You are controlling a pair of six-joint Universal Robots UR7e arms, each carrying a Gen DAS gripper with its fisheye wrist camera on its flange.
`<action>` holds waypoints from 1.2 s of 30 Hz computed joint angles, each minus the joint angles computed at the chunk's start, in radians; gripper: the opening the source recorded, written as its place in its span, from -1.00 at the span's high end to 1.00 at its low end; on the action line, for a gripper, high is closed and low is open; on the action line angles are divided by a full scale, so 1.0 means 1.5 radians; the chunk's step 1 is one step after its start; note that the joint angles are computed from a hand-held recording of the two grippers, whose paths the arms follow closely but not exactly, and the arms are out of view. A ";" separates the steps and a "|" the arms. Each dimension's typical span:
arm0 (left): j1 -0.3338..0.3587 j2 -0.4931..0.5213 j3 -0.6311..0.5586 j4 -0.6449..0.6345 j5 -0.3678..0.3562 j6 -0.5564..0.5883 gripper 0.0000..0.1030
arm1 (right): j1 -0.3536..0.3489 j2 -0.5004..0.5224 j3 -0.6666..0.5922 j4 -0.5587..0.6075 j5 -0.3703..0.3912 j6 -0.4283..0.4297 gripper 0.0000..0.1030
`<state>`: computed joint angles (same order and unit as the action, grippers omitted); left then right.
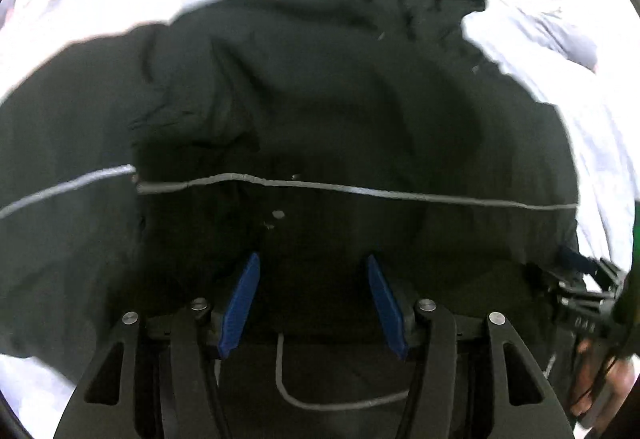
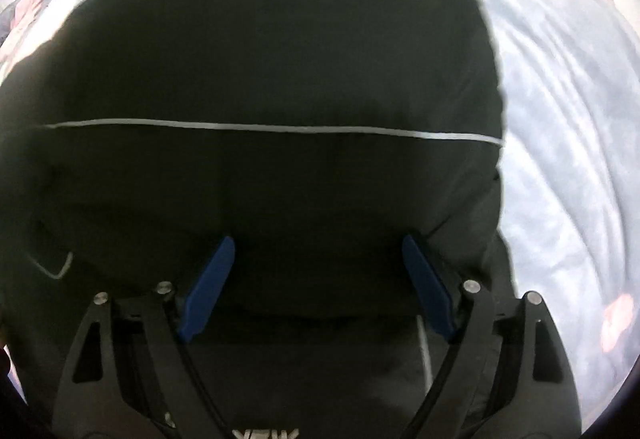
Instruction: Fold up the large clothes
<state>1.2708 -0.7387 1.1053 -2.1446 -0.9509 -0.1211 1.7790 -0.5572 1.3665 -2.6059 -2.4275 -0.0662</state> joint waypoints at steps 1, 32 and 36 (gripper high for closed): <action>0.000 0.005 -0.005 0.000 0.006 -0.004 -0.13 | -0.001 0.008 -0.010 0.005 -0.006 -0.003 -0.65; 0.239 -0.443 0.202 -0.207 -0.002 -0.180 -0.14 | 0.128 -0.159 0.189 0.306 0.045 0.342 -0.66; 0.278 -0.382 0.129 -0.190 -0.042 -0.181 -0.14 | 0.130 -0.154 0.190 0.343 0.065 0.389 -0.66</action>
<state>1.6878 -1.3111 1.2990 -2.4294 -1.0132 -0.3927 1.9734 -0.7875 1.6514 -2.0909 -2.3304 0.5173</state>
